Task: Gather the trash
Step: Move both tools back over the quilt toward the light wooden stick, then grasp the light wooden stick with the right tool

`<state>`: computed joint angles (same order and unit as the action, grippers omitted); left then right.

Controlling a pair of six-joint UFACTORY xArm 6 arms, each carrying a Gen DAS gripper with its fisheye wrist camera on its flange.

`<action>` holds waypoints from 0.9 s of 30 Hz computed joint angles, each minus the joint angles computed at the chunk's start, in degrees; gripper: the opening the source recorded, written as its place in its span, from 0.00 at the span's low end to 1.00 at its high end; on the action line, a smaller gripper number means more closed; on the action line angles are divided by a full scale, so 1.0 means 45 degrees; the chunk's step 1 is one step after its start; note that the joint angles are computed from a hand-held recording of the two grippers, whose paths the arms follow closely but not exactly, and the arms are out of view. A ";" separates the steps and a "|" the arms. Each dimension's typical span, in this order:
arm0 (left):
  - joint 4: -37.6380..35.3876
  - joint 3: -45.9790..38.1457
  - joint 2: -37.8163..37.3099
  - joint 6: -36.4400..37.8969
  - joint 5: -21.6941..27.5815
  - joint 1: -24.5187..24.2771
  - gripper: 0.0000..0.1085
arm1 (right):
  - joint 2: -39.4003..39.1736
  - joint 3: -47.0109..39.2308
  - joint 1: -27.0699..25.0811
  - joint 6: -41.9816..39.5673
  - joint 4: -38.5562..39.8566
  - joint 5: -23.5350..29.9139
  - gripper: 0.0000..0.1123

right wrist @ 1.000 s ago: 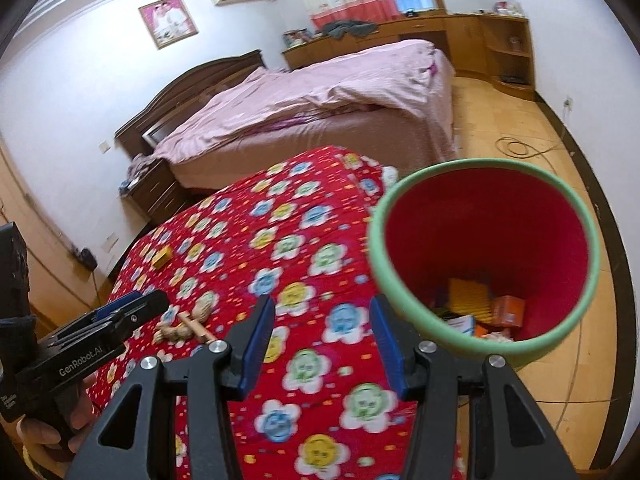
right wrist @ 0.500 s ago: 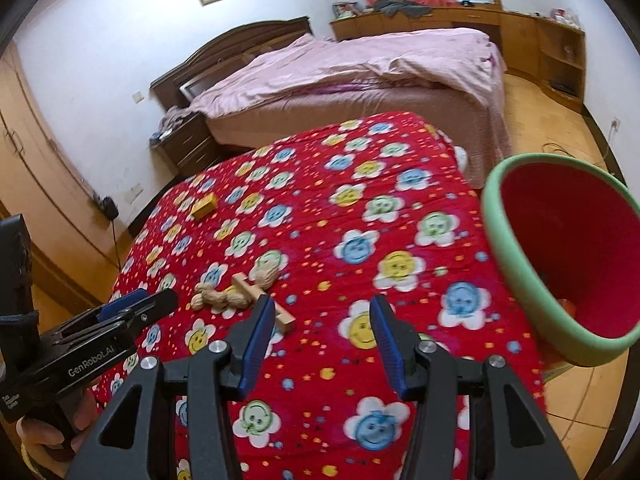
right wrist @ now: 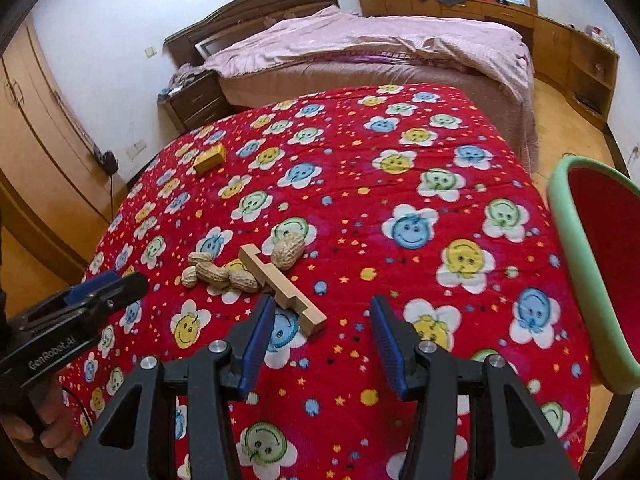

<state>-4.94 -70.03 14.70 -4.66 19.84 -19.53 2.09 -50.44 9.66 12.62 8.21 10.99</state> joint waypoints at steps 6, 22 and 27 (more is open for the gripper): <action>0.0074 -0.0085 0.0110 -0.0170 0.0059 0.0154 0.48 | 0.0642 -0.0563 0.0085 -0.0345 -0.0194 0.0172 0.47; 0.0149 0.0150 -0.0016 -0.0472 -0.0061 0.0383 0.48 | 0.0811 -0.0519 -0.0061 0.1117 -0.2260 -0.0134 0.14; 0.0158 0.0073 0.0032 -0.0543 -0.0047 0.0444 0.48 | 0.0582 -0.0275 0.0108 -0.0148 -0.0525 -0.0359 0.14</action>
<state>-4.23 -69.70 14.84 -7.11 19.63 -17.53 4.71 -51.68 10.14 11.96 5.84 9.38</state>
